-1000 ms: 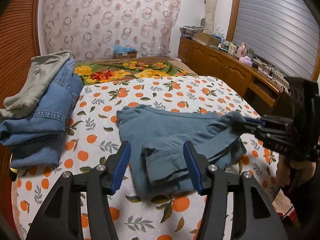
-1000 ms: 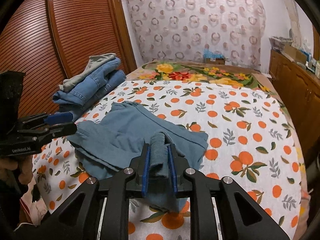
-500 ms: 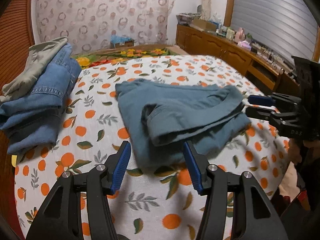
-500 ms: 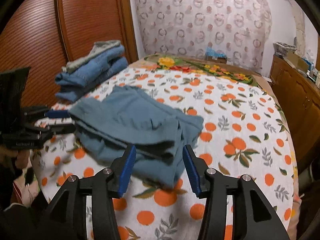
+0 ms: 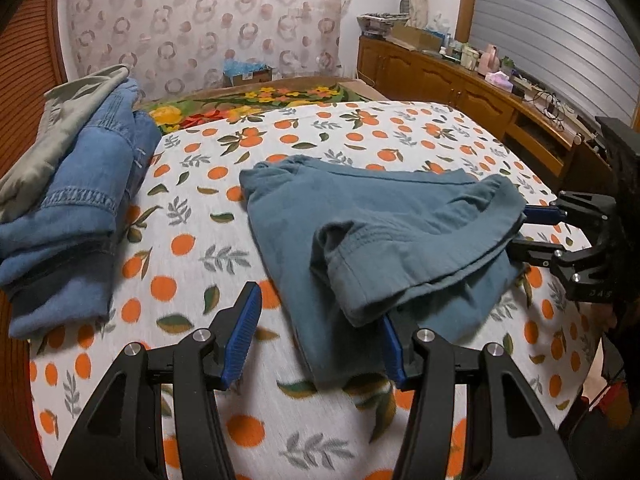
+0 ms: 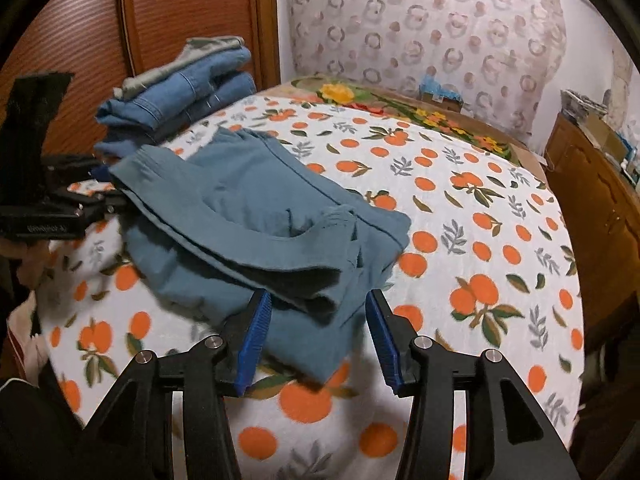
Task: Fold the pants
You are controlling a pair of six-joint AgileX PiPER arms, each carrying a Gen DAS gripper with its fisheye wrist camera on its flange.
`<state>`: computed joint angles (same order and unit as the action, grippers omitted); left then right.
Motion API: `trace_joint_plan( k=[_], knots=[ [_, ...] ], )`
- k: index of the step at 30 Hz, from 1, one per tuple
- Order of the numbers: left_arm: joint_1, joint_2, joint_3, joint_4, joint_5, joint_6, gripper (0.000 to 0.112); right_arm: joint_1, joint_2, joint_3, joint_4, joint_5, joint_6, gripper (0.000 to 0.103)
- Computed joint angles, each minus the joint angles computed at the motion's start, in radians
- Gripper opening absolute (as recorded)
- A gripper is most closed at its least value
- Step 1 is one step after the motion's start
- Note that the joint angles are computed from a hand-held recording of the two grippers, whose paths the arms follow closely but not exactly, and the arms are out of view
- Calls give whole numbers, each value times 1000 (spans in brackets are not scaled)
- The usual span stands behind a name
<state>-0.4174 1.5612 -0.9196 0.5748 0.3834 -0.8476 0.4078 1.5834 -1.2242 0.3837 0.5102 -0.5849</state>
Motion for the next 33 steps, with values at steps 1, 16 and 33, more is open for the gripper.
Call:
trace_joint_plan(
  k=[1, 16, 33],
  knots=[
    [8, 9, -13, -17, -1, 23, 56, 0, 17, -25, -14, 11, 11, 51],
    [144, 176, -221, -298, -10, 373, 56, -47, 205, -286, 66, 13, 22, 51],
    [179, 114, -138, -393, -91, 431, 56, -79, 166, -232, 118, 27, 16, 51]
  ],
)
